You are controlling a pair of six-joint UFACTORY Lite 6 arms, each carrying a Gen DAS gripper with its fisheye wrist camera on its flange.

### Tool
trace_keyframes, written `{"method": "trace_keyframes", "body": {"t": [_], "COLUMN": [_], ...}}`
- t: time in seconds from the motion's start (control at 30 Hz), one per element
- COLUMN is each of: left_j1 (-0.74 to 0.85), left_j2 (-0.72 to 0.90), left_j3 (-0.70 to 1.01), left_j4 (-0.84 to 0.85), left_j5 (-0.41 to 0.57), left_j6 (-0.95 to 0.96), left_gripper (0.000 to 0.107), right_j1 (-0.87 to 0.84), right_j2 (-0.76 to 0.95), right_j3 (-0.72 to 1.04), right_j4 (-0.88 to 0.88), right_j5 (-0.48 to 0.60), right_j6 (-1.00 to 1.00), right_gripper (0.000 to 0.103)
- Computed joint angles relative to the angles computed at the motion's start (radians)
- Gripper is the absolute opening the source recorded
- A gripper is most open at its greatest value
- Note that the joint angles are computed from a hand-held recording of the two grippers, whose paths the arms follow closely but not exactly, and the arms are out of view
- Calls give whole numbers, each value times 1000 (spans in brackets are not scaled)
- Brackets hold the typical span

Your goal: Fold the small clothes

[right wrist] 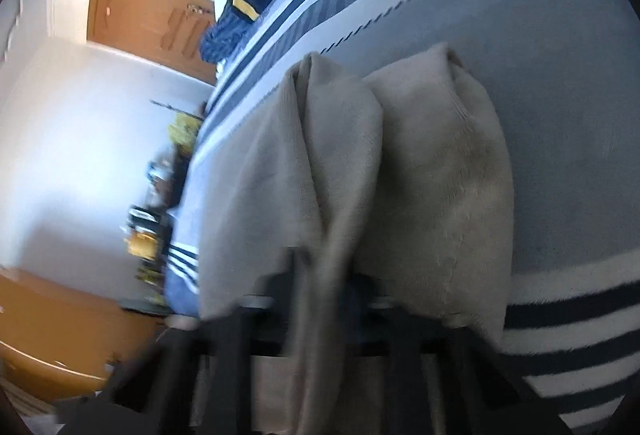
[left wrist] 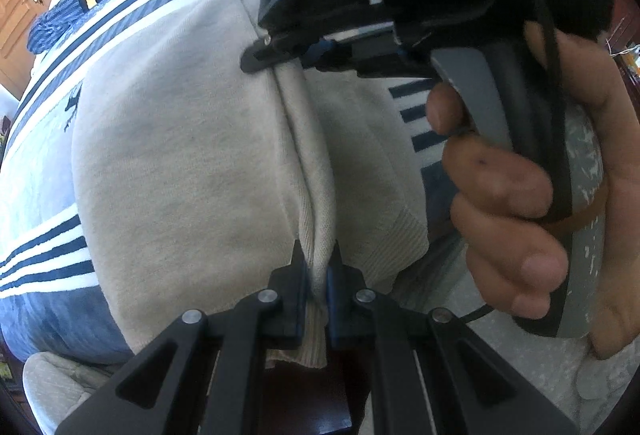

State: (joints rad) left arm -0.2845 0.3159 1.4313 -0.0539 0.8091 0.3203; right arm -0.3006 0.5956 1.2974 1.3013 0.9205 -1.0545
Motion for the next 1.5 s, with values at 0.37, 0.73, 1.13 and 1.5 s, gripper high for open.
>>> {"method": "trace_keyframes", "body": {"t": [0.37, 0.73, 1.13, 1.5], "left_j1": [-80, 102, 416, 577], "left_j2": [72, 81, 278, 361], "left_j3": [111, 240, 527, 439], "left_j4": [-90, -334, -246, -269], "left_j5": [112, 263, 255, 218], "left_j6": [36, 177, 137, 277], "left_gripper": [8, 38, 54, 57], "right_j1": [-136, -179, -151, -24], "right_j2": [-161, -30, -328, -574], "right_j3": [-154, -94, -359, -593], "right_j4": [27, -36, -121, -369], "right_j5": [-28, -41, -166, -366], "right_j6": [-52, 50, 86, 356], "right_gripper": [9, 29, 50, 51]}}
